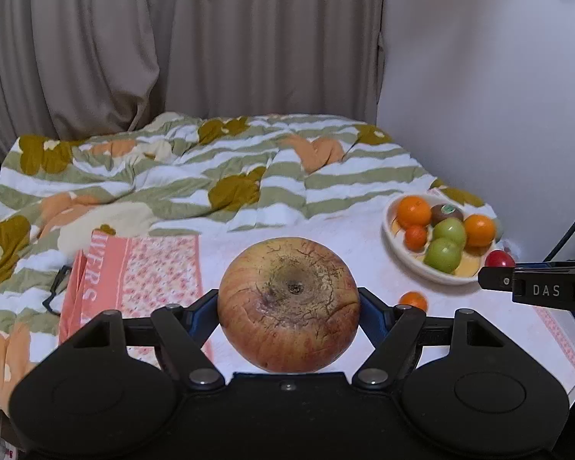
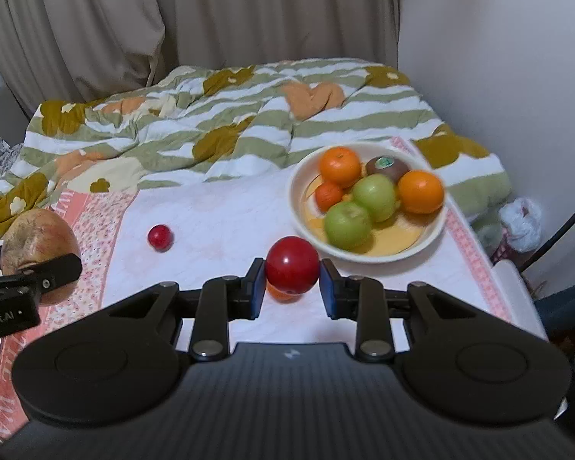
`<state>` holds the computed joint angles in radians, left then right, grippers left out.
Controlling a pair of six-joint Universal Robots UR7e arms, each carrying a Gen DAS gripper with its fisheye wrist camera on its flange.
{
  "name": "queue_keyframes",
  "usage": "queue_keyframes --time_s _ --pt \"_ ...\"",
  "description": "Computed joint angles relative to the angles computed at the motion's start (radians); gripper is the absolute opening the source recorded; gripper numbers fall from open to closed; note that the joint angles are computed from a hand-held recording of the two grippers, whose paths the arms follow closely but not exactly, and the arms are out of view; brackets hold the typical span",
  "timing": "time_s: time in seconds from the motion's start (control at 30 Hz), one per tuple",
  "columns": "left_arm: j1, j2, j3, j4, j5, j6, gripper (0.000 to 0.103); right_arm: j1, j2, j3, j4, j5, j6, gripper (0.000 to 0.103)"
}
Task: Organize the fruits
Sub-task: 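Carry the brownish apple with the left tool toward the bowl while the right tool carries the tomato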
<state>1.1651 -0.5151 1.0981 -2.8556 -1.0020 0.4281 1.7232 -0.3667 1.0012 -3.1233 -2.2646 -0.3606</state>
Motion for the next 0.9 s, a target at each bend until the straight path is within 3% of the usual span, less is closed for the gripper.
queue_keyframes --time_s 0.2,0.47,0.67,0.9 --pt "-0.05 0.036 0.001 -0.066 0.053 -0.029 0.078 -0.041 -0.094 0.079 -0.002 0.077 -0.06 0.045" --pt "-0.12 0.141 -0.079 -0.092 0.143 -0.143 0.078 -0.111 -0.193 0.103 0.096 0.195 -0.18 0.045" --pt "-0.153 0.24 -0.198 -0.063 0.184 -0.213 0.078 -0.158 -0.212 0.043 0.191 0.262 -0.268 0.045" --pt "-0.157 0.377 -0.434 0.066 0.206 -0.249 0.078 -0.192 -0.18 -0.07 0.314 0.293 -0.309 0.045"
